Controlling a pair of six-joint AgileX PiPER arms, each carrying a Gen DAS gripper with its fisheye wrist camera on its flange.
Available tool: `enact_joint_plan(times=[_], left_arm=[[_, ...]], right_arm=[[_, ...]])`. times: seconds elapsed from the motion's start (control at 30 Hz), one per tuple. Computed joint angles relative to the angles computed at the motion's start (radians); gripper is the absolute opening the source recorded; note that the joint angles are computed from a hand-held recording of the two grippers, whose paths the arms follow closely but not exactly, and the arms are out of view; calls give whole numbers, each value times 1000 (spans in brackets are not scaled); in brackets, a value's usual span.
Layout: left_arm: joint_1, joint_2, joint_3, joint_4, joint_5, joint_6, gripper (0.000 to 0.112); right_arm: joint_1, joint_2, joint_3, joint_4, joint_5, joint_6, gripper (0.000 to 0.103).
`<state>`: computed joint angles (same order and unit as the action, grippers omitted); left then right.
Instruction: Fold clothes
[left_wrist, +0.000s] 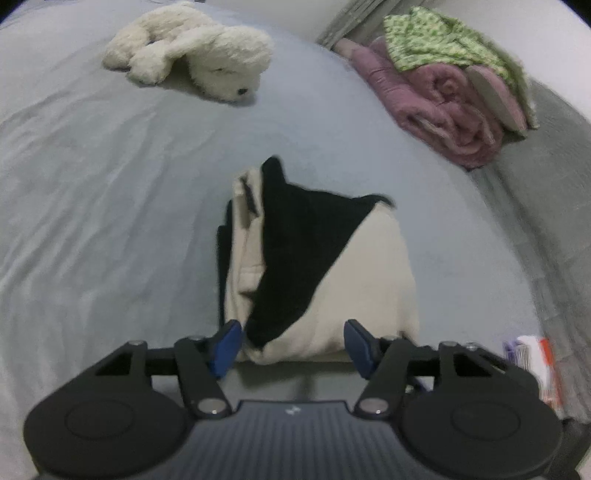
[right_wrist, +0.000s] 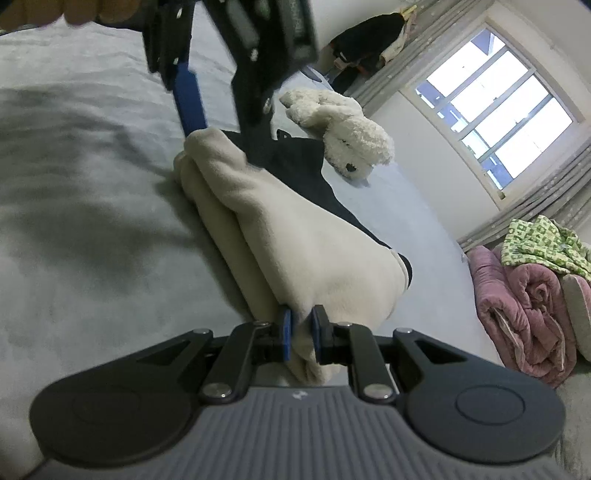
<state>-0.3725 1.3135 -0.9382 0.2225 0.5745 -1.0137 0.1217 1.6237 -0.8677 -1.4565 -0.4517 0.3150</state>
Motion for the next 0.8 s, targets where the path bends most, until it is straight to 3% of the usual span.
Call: enact_joint_plan(times=[0.07, 0.13, 0.2, 0.27, 0.37, 0.47, 0.6, 0.67, 0.8], left_arm=[[-7, 14, 17, 60, -20, -96, 39], [39, -18, 61, 0, -105, -65, 28], [73, -60, 95, -21, -171, -41, 27], [65, -86, 108, 65, -199, -97, 26], [13, -62, 82, 179, -137, -127, 26], [7, -13, 64, 131, -93, -24, 29], [20, 15, 36, 63, -46, 98, 36], [45, 16, 36, 3, -48, 164, 42], [77, 18, 27, -113, -42, 283, 42]], right_arm=[[-15, -6, 8, 2, -27, -6, 17], [-37, -11, -3, -25, -62, 40, 13], [-56, -18, -20, -43, -97, 98, 12], [-61, -27, -26, -41, -113, 117, 11], [-39, -21, -14, -39, -82, 59, 11], [-23, -7, 13, -7, -48, -43, 13], [-22, -23, 12, -66, -37, 7, 15], [-44, -27, 6, -115, -59, 21, 16], [-125, -24, -31, -247, -147, 145, 14]])
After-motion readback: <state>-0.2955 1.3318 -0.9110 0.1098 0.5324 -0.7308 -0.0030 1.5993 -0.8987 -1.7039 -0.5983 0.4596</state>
